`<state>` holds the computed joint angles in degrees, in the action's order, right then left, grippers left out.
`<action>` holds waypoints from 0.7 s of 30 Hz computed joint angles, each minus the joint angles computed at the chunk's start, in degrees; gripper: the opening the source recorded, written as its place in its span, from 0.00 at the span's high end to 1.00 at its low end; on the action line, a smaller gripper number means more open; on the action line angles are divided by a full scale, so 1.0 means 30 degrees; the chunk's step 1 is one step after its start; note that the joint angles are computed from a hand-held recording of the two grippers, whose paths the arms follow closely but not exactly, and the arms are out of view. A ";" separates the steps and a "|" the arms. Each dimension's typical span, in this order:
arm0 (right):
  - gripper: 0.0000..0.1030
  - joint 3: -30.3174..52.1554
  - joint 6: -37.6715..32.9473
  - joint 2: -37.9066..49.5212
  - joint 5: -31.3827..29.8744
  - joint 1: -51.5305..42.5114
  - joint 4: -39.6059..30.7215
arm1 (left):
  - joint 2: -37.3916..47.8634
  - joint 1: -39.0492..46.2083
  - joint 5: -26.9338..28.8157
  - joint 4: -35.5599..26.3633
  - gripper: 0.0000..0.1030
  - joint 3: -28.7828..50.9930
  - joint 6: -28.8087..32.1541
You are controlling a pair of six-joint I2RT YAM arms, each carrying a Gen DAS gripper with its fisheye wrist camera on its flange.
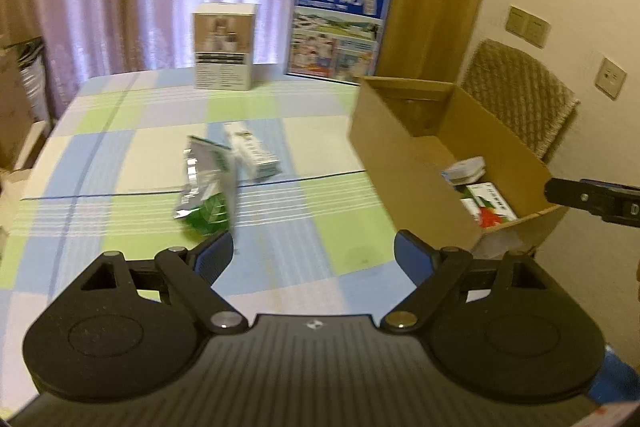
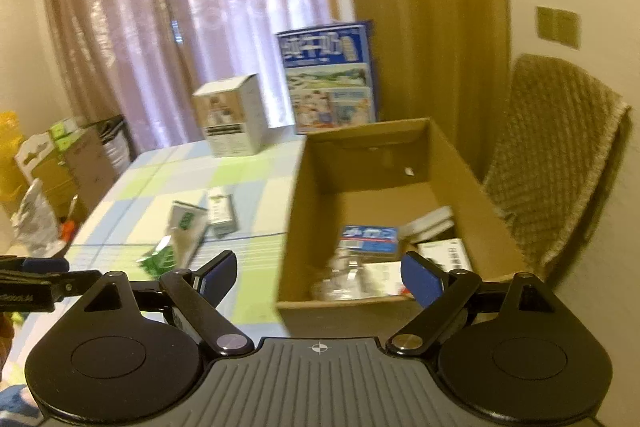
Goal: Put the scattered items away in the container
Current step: 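Move both tools back over the tea bag and ointment box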
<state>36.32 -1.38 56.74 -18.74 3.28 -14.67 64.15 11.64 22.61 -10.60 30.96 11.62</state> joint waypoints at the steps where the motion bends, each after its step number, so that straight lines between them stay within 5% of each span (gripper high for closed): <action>1: 0.16 -0.0087 0.0152 -0.0112 0.0212 0.0561 0.0028 | -0.0065 0.0533 0.0168 -0.0191 0.17 0.0017 0.0288; 21: 0.08 -0.0655 0.1698 0.1928 0.3460 0.7523 0.1894 | 0.1352 0.8847 0.3222 -0.2617 0.14 0.0948 0.5393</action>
<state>34.36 3.72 62.52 -8.36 25.85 -8.98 68.21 38.18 32.28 -18.45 33.81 27.79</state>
